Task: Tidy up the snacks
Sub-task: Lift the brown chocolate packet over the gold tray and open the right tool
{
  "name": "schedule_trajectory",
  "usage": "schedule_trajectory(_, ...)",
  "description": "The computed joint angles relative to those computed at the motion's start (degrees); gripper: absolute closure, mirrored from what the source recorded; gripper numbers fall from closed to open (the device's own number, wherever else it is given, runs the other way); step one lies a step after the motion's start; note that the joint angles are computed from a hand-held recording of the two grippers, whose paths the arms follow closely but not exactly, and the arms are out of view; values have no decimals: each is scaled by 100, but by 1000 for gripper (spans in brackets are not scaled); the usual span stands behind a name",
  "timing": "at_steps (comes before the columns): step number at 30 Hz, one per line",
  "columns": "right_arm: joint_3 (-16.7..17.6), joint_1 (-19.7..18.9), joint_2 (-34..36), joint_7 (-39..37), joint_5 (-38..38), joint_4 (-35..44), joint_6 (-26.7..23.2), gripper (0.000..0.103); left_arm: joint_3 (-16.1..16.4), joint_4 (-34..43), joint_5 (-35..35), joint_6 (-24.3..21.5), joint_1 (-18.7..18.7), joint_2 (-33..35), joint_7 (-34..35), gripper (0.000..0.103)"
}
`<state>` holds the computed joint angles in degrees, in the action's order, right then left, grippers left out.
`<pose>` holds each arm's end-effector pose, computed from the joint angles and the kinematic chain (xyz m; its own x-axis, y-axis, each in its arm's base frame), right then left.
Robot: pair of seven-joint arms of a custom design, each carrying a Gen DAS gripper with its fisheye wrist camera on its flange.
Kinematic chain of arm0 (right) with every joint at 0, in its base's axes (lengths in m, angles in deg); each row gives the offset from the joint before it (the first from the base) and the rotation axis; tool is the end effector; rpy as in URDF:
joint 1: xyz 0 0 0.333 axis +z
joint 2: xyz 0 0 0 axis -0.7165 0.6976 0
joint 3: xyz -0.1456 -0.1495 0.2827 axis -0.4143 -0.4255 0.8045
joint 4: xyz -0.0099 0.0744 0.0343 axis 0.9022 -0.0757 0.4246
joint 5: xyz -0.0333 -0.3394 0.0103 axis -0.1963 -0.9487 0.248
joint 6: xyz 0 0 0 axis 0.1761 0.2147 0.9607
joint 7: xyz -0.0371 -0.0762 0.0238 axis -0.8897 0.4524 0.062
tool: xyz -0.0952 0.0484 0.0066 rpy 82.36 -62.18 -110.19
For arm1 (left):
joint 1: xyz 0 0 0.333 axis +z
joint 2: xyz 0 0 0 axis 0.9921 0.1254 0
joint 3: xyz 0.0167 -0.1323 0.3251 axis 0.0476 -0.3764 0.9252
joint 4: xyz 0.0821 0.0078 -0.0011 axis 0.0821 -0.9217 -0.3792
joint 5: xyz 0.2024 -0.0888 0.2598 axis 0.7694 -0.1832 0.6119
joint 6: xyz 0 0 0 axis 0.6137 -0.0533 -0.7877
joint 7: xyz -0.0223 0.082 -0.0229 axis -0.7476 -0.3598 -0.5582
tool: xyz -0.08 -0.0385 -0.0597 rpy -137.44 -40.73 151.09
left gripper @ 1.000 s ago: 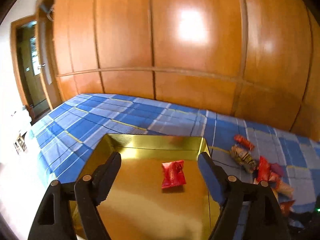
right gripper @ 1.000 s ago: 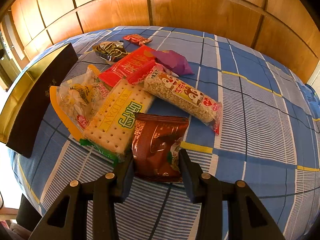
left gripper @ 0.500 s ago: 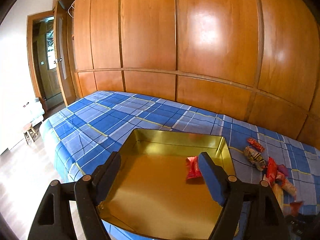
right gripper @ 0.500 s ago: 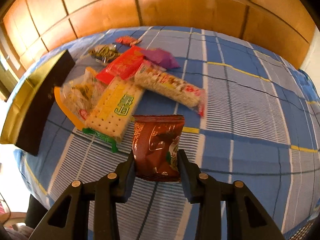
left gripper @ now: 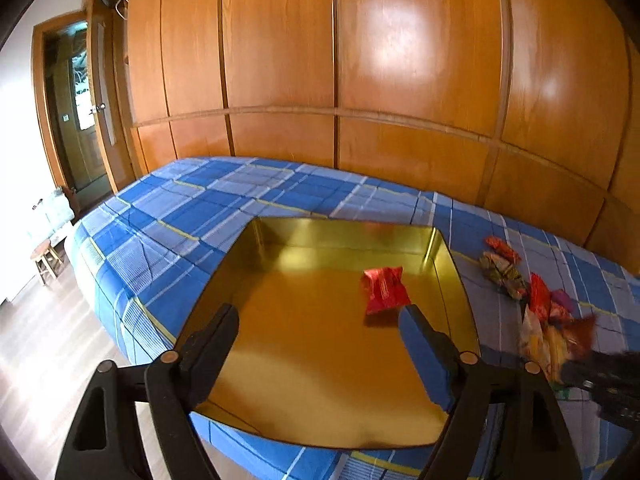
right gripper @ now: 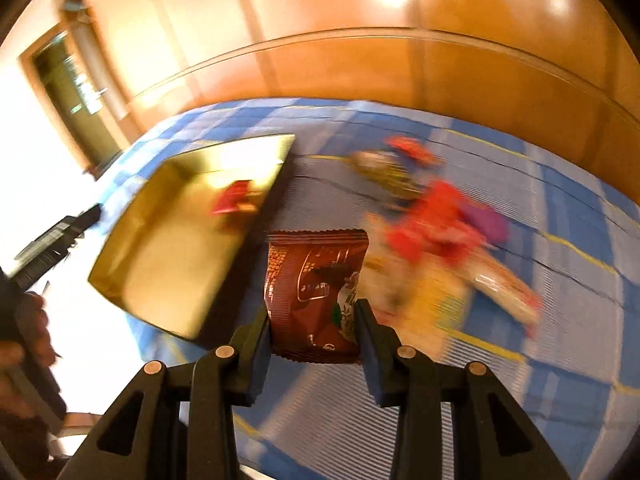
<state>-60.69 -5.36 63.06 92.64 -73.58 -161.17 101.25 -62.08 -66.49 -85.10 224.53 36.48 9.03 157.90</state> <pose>0.5529 0.3132 0.3744 0.0108 -0.9766 -0.2148 -0.8084 0.1179 -0.5767 0.5952 -0.2367 0.3886 -0.1324 -0.9912 0.0020 -0.6132 0.0803 -0.7858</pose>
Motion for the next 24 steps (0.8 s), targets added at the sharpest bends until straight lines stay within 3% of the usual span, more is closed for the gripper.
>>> schedule_trajectory(3, 1127, -843, 442, -823, 333, 899, -381, 64, -248, -43, 45, -53, 267, -35, -52, 18)
schedule_trajectory(8, 1614, -1045, 1222, -1516, 730, 2326, -1272, 63, -84, -67, 80, -154, 287, 30, -293, 18)
schedule_trajectory(13, 1616, -927, 1906, -1815, 904, 3517, -2023, 61, 17, -60, 179, -254, 350, 108, -557, 18)
schedule_trajectory(16, 1268, -644, 2164, -1644, 739, 4036, -2583, 61, 20, -45, 315, -332, 415, 141, -709, 18)
schedule_trajectory(18, 1213, -590, 2108, -1560, 649, 3908, -2445, 60, 44, -67, 404, -328, 421, 151, -810, 18)
schedule_trajectory(24, 125, 258, 1695, -215, -507, 3269, -2147, 60, 76, -24, 634, -378, 419, 172, -1004, 18)
